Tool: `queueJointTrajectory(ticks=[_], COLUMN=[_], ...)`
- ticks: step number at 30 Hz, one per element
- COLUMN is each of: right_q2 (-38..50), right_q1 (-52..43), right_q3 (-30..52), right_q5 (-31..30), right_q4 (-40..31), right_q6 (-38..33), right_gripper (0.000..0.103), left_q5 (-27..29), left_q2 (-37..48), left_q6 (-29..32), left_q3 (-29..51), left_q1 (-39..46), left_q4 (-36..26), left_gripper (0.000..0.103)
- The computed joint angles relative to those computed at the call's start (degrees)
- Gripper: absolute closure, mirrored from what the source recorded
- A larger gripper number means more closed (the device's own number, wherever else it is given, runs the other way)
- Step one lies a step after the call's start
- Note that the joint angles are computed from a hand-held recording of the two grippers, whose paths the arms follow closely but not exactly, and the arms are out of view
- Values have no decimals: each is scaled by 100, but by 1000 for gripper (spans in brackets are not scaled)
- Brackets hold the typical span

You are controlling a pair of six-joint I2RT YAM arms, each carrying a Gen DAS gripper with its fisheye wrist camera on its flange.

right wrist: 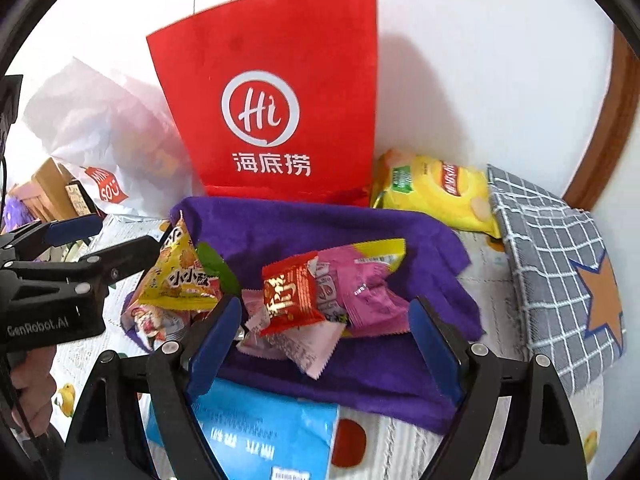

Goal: Organize snacks
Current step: 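Open both tools to release the snacks and pull back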

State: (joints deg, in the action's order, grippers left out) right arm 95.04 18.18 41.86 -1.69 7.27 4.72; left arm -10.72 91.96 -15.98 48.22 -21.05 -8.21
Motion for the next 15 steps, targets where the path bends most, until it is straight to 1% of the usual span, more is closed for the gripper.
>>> queueJointTrajectory(ticks=[2, 5, 9, 12, 14, 15], right_q2=[-310, -754, -1525, -2124, -2643, -2845], right_q1=[-52, -114, -235, -332, -385, -395], right_q3=[-228, -519, -1010, -1352, -1651, -1759], right_q5=[-50, -28, -13, 22, 30, 35], right_q4=[-6, -106, -267, -435, -550, -605], right_q6=[39, 81, 88, 114, 102, 97], right_gripper=[18, 18, 18, 16, 11, 11], left_q5=[-36, -257, -266, -472, -611, -695], left_q2=[-200, -607, -1102, -1531, -1766, -1950], left_q6=[-86, -132, -350, -522, -661, -759], left_q3=[-75, -244, -540, -809, -947, -1044], left_q1=[-91, -336, -558, -888, -1069, -1196], left_q4=[-62, -160, -292, -489, -618, -719], left_gripper=[12, 12, 12, 12, 12, 12])
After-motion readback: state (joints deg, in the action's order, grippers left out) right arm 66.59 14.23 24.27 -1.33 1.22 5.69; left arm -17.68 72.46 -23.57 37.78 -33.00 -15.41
